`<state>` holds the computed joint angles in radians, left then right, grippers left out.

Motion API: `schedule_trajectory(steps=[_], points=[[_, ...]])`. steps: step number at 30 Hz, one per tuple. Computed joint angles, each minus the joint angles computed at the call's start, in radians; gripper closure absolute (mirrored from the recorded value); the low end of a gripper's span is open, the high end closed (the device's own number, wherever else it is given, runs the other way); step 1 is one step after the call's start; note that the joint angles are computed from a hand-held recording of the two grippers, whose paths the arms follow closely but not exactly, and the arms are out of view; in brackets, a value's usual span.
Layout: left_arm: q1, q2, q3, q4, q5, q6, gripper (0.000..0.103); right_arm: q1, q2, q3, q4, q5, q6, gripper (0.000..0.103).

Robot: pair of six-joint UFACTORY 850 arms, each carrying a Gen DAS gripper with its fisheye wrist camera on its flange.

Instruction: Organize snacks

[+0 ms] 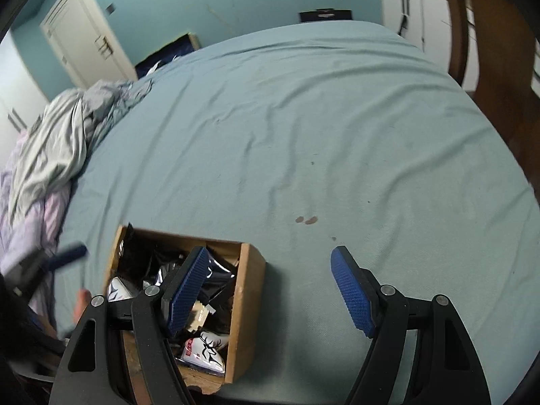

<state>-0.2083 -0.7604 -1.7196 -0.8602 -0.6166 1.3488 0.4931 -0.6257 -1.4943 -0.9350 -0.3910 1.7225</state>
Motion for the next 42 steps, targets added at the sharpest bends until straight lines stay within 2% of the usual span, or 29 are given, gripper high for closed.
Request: schedule_trajectory(steps=[3,5,7,11,15,18,21,31,42], points=[[-0.006,0.036,0.060,-0.079,0.125,0.092,0.000,-0.011,-0.029,-0.042,0.139,-0.018,-0.151,0.029],[-0.010,0.019,0.037,-0.034,0.178,0.048,0.000,-0.013,-0.039,-0.060,0.183,-0.026,-0.195,0.029],[-0.007,-0.001,0.008,0.041,0.196,-0.052,0.000,-0.015,-0.041,-0.070,0.180,-0.032,-0.202,0.029],[0.005,-0.035,-0.039,0.147,0.195,-0.218,0.000,0.014,-0.046,-0.082,0.084,-0.102,-0.159,0.029],[-0.002,-0.057,-0.068,0.302,0.223,-0.399,0.000,0.063,-0.078,-0.131,0.040,-0.176,-0.232,0.029],[-0.006,-0.038,-0.037,0.331,0.276,-0.410,0.000,0.088,-0.105,-0.167,0.050,-0.206,-0.308,0.029],[-0.008,-0.029,-0.021,0.335,0.308,-0.405,0.000,0.104,-0.106,-0.163,0.019,-0.206,-0.303,0.029],[-0.009,-0.041,-0.041,0.411,0.309,-0.497,0.000,0.077,-0.063,-0.092,0.016,-0.128,-0.221,0.029],[-0.005,-0.055,-0.069,0.428,0.267,-0.540,0.000,0.085,-0.076,-0.118,0.022,-0.156,-0.259,0.029]])
